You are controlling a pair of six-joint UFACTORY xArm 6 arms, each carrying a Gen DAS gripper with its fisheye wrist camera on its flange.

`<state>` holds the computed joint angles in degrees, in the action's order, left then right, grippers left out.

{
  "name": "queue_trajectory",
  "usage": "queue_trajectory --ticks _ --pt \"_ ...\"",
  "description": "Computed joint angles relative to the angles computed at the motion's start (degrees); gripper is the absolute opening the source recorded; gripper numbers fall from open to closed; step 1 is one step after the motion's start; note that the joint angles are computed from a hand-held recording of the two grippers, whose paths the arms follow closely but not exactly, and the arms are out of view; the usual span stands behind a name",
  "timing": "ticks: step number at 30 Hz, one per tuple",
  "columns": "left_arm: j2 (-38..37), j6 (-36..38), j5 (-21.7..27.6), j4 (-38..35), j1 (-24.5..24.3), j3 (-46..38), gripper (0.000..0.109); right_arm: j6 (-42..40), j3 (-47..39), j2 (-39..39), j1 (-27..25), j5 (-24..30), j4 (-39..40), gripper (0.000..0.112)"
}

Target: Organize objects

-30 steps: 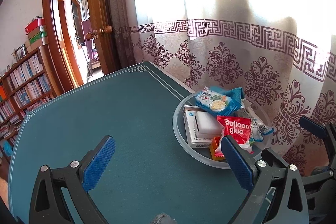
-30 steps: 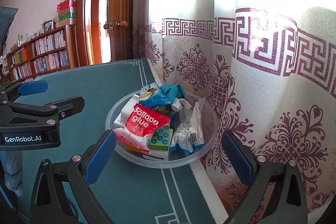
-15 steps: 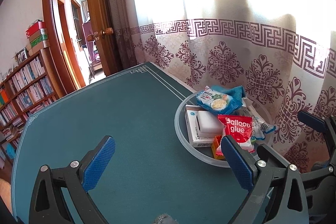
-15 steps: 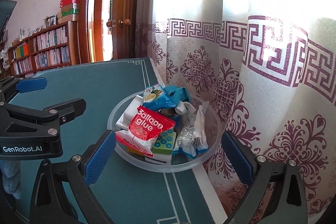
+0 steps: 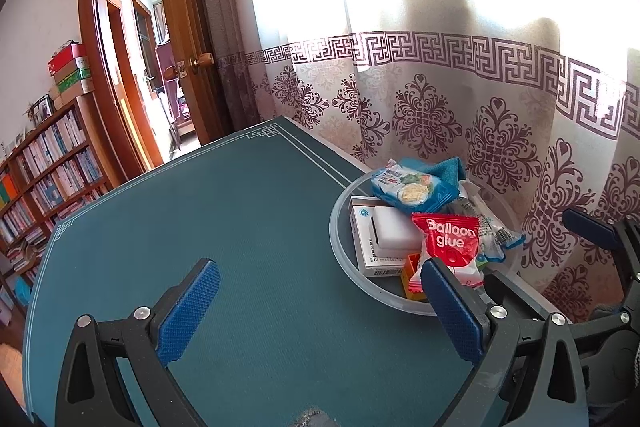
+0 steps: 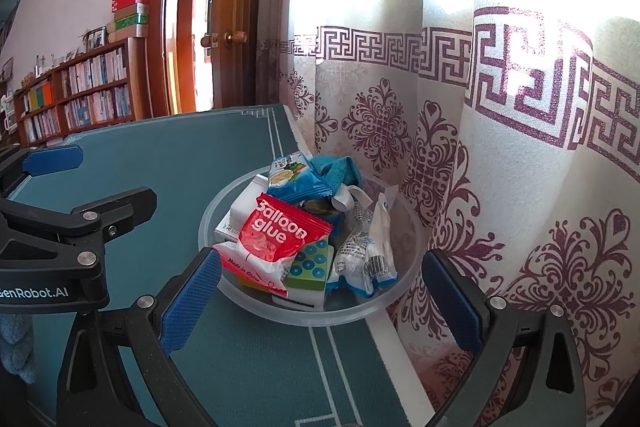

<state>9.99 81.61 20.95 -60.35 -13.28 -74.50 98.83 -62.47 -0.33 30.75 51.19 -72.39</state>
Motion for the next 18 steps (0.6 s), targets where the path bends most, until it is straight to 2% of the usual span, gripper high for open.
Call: queue_trajectory --ticks 18 --pt "-0.12 0.24 0.64 0.49 -0.22 0.38 0.103 0.43 0.20 0.65 0.12 0.34 -0.77 0.101"
